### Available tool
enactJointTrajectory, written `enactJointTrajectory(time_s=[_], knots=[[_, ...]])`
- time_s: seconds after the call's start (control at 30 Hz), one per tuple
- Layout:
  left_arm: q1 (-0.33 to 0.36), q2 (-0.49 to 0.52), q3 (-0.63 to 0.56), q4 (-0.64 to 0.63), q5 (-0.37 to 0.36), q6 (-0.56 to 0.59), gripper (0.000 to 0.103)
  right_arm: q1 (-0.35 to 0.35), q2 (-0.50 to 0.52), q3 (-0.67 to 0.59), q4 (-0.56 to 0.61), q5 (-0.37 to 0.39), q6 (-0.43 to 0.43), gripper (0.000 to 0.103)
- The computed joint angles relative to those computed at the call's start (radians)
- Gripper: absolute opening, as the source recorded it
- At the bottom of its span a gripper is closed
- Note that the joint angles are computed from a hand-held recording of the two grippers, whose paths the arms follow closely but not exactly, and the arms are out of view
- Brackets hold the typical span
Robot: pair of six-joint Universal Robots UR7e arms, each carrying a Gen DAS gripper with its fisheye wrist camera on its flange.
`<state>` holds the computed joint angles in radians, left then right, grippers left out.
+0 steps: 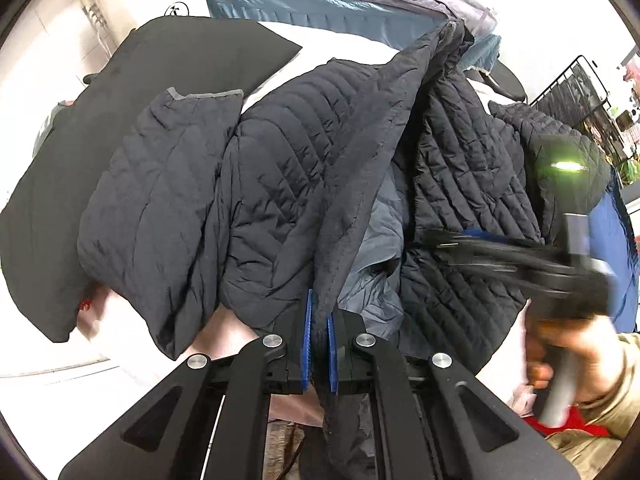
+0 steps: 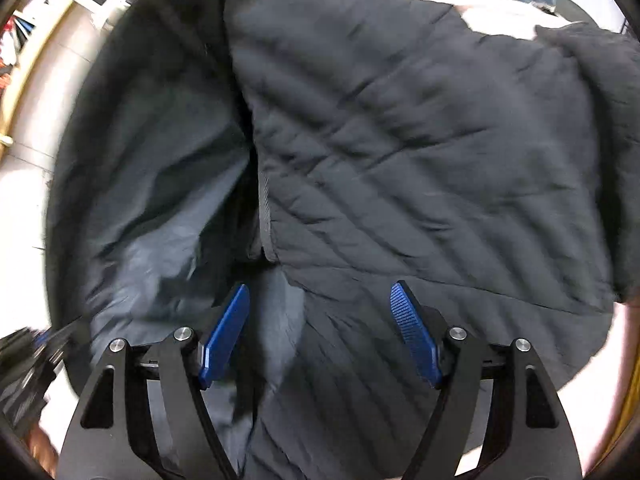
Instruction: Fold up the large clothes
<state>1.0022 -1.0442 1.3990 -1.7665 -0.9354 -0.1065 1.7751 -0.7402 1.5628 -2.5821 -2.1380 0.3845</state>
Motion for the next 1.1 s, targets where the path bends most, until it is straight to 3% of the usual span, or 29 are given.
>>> enactJointTrajectory(time_s=[0.1, 0.13, 0.17, 0.2, 0.27, 0.33, 0.47, 0.57, 0.7, 0.8, 0.87, 0.97, 1.03, 1.1], knots=[[-0.002, -0.007, 0.012, -0.007, 0.001, 0.002, 0.006, 0.001, 0.067, -0.059, 0.038, -0.088, 0.027, 0.073], [-0.001, -0.01, 0.016, -0.009, 0.001, 0.003, 0.006, 0.002, 0.082, -0.072, 0.047, -0.118, 0.022, 0.067], [0.0, -0.011, 0.018, -0.011, 0.001, 0.003, 0.006, 0.006, 0.088, -0.085, 0.073, -0.149, 0.024, 0.052], [0.004, -0.014, 0.019, -0.012, 0.001, 0.0, 0.006, 0.007, 0.086, -0.082, 0.076, -0.15, 0.019, 0.047], [0.011, -0.018, 0.019, -0.011, 0.001, -0.005, 0.006, 0.0, 0.04, -0.033, 0.034, -0.085, -0.031, 0.02], [0.017, -0.021, 0.016, -0.008, 0.006, 0.0, 0.006, 0.007, -0.023, 0.032, -0.011, -0.073, -0.091, 0.011], [0.017, -0.038, 0.013, 0.02, -0.006, 0.05, 0.006, 0.028, -0.202, 0.205, -0.082, -0.087, -0.138, 0.008], [0.006, -0.072, 0.013, 0.087, -0.01, 0.126, 0.006, 0.046, -0.372, 0.33, -0.041, -0.139, -0.101, 0.005], [0.007, -0.11, -0.001, 0.221, -0.03, 0.186, 0.006, 0.061, -0.593, 0.463, 0.149, -0.277, 0.066, 0.0], [0.027, -0.118, -0.017, 0.323, -0.049, 0.181, 0.006, 0.059, -0.699, 0.56, 0.232, -0.31, 0.202, 0.0], [0.037, -0.126, -0.01, 0.365, -0.056, 0.169, 0.006, 0.04, -0.768, 0.62, 0.25, -0.273, 0.264, 0.001], [0.047, -0.144, 0.023, 0.436, -0.092, 0.174, 0.006, 0.047, -0.815, 0.698, 0.15, -0.183, 0.324, 0.001], [0.041, -0.151, 0.047, 0.46, -0.08, 0.155, 0.006, 0.036, -0.778, 0.71, 0.037, -0.093, 0.289, 0.004], [0.033, -0.161, 0.065, 0.461, -0.079, 0.133, 0.006, 0.038, -0.681, 0.671, -0.07, -0.059, 0.206, 0.016]])
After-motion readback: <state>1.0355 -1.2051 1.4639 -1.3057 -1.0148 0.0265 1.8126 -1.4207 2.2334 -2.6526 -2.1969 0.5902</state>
